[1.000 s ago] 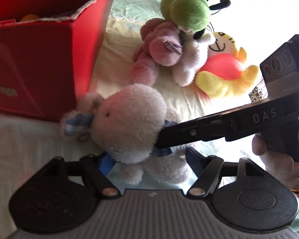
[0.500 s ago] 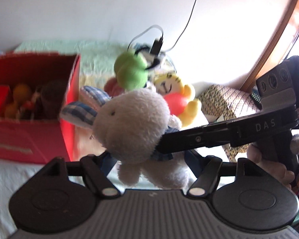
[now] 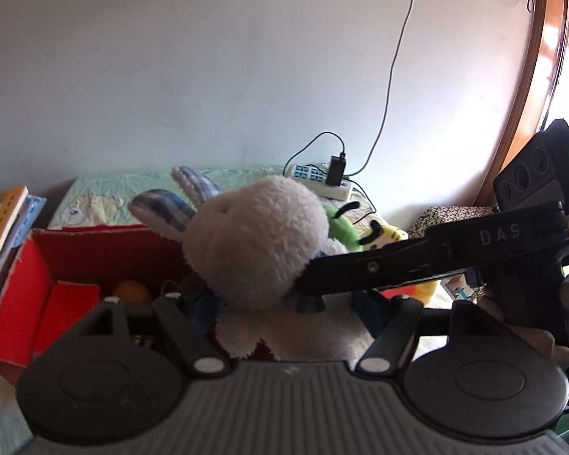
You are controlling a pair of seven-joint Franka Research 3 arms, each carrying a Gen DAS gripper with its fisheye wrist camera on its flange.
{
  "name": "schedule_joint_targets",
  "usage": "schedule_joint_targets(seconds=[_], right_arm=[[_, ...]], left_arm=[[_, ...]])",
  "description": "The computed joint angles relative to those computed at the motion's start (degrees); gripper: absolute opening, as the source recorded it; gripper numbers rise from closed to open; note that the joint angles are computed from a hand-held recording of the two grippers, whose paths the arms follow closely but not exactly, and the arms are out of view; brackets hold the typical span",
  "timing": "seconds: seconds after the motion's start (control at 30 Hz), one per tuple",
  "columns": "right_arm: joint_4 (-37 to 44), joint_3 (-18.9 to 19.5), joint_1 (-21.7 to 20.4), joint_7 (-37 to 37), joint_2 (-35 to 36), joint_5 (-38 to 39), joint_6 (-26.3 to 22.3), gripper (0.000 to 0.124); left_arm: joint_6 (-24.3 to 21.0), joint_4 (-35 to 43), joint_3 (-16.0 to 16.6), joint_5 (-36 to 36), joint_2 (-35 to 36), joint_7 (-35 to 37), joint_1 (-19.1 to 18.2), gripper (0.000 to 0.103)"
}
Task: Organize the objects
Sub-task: 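Carry the held bunny plush with the right gripper toward the red box, then lower the bunny plush into the red box and open the right gripper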
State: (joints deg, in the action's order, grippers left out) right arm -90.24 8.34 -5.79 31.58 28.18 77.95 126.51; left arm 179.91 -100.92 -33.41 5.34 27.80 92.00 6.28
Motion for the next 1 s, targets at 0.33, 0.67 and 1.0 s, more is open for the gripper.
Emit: schedule_joint_targets(seconds=[0.33,0.67,1.0], right_arm=[[19.09,3.94,8.21,26.14,16.22,-7.10,10.72,0.050],[34.32,5.56,13.40,51.34,28.55,-19.14,15.16,0.050],[40.36,10.15,12.14,61.55,33.83,-25.42,13.27,0.053]], left_arm=[[-20.51,17.88,-3.80,-4.72,12.00,16.85,9.31,0.074],[-40.37,42.18,6.03,-6.41,24.36,24.92,1.82,0.076],[-41.33,44.16,13.99,-11.74,24.22,28.40,-1.63,0.078]])
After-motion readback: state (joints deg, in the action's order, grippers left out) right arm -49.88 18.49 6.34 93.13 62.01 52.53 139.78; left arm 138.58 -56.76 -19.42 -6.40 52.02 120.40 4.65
